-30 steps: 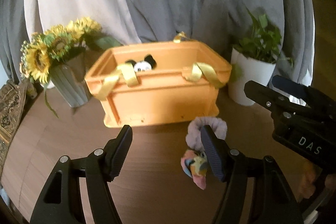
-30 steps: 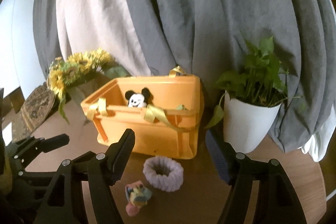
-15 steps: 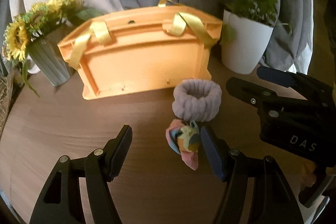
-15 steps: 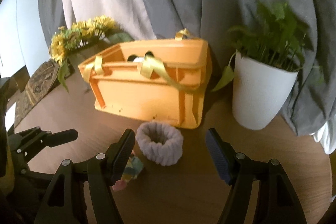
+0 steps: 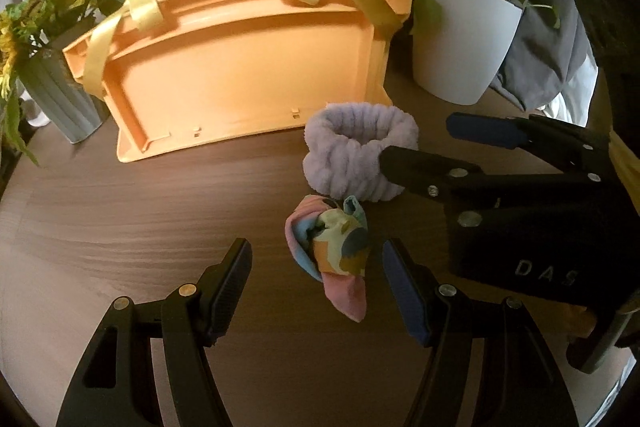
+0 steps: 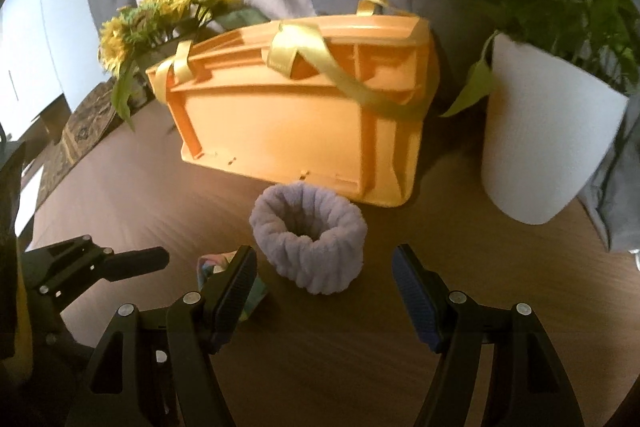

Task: Organize soft objects
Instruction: 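Grasp the colourful scarf with the left gripper while the right grasps the lavender scrunchie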

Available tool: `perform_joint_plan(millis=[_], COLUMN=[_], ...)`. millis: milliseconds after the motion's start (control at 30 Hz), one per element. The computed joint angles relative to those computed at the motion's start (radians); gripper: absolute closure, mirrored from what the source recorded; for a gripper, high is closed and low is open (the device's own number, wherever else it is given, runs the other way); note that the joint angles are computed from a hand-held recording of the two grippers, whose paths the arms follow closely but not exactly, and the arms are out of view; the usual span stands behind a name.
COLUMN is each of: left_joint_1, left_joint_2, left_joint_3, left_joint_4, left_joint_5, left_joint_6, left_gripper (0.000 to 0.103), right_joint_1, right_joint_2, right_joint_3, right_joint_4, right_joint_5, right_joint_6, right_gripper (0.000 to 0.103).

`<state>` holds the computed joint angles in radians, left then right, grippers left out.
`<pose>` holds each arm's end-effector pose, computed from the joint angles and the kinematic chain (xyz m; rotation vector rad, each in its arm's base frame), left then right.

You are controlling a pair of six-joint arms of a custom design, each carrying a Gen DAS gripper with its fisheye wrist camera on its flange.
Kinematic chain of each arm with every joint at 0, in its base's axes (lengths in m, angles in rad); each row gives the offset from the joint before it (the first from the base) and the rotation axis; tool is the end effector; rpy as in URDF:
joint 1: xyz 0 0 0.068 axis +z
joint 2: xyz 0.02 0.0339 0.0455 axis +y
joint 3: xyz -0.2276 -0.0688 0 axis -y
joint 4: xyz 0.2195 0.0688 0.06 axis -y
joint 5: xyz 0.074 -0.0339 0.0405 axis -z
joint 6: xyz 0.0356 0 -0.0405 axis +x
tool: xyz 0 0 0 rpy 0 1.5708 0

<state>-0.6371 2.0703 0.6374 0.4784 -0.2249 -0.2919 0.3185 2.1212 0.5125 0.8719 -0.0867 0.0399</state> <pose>0.2310 -0.1610 0.0154 0.3397 2.4703 -0.1037 0.2571 0.0880 0.0123 -0.3663 2.2918 0.2823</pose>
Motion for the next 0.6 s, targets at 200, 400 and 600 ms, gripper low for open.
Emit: perform_joint_plan(millis=[200,400,600], left_joint_1=[0.014,0.036,0.057], left_joint_2=[0.055,0.098,0.122], left_joint_3=[0.045,0.08,0.089], left_joint_4=[0.006,0.009,0.033], left_joint_5=[0.014,0.028,0.07], left_joint_6=[0.012,0.021,0.028], left_gripper=[0.036,0.04,0.056], right_joint_1=[-0.01,-0.007,0.017], right_joint_2=[0.06,0.13,0.182], right_joint_3=[0.073,0.166,0.243], right_joint_4=[-0.037,-0.1,-0.15], right_joint_5=[-0.039,-0.057,-0.04], right_joint_6=[-0.009,-0.023,-0.013], right_gripper=[0.032,0.032,0.032])
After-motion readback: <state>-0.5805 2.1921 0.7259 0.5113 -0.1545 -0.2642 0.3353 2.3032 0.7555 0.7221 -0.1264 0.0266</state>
